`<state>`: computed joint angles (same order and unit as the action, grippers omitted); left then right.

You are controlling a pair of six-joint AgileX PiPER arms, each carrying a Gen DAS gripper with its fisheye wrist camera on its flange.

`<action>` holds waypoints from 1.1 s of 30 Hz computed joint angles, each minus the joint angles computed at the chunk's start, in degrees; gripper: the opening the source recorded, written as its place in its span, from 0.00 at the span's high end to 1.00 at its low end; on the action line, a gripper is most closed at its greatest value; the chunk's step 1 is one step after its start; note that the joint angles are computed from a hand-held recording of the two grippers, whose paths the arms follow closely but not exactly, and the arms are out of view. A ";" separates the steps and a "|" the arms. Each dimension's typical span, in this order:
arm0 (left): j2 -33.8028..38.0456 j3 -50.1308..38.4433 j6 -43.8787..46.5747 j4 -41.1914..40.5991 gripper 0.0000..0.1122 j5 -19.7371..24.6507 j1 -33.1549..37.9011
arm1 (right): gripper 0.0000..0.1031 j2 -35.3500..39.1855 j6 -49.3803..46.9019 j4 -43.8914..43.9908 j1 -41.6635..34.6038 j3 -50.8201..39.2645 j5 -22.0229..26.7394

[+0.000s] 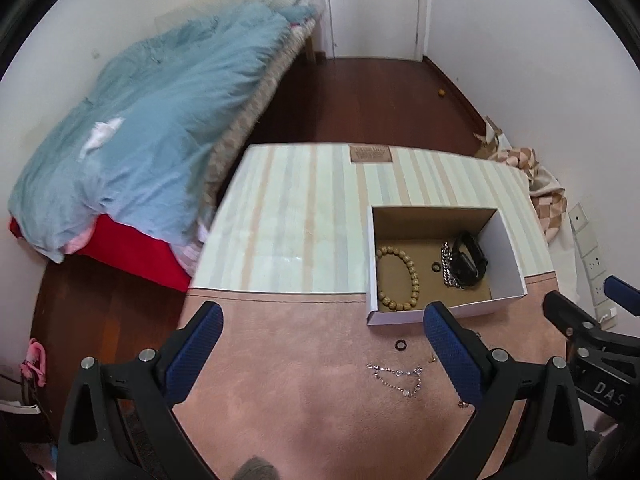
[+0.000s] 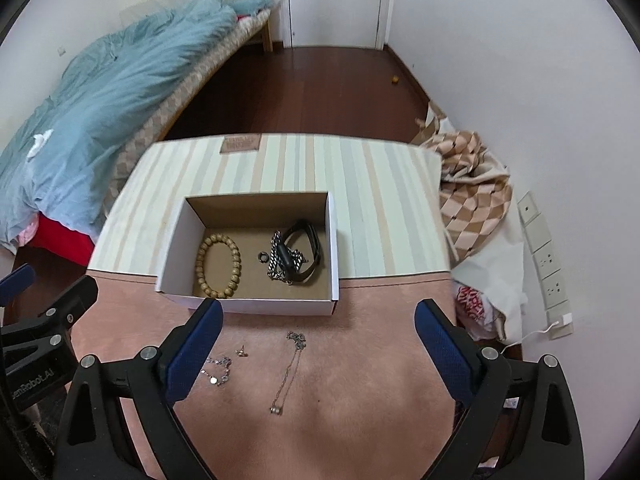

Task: Organize jewelry
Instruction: 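Lift both tools out of the box, then grasp the silver pendant necklace with the right tool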

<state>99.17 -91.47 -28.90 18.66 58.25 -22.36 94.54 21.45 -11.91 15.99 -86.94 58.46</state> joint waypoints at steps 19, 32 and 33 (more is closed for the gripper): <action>-11.39 5.29 -2.64 2.43 0.09 2.48 -3.61 | 0.05 -13.07 7.42 -4.29 6.40 3.64 4.63; -9.20 24.63 -11.18 6.03 0.09 -4.73 -3.83 | 0.26 -12.25 2.94 11.05 -0.09 31.23 -15.20; -8.69 25.74 -11.21 5.83 0.09 -5.37 -3.63 | 0.33 -11.44 2.03 12.58 -0.23 32.98 -17.04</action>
<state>90.48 -65.73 -40.12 24.48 52.89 -25.99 83.10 23.48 0.67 15.75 -53.95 41.41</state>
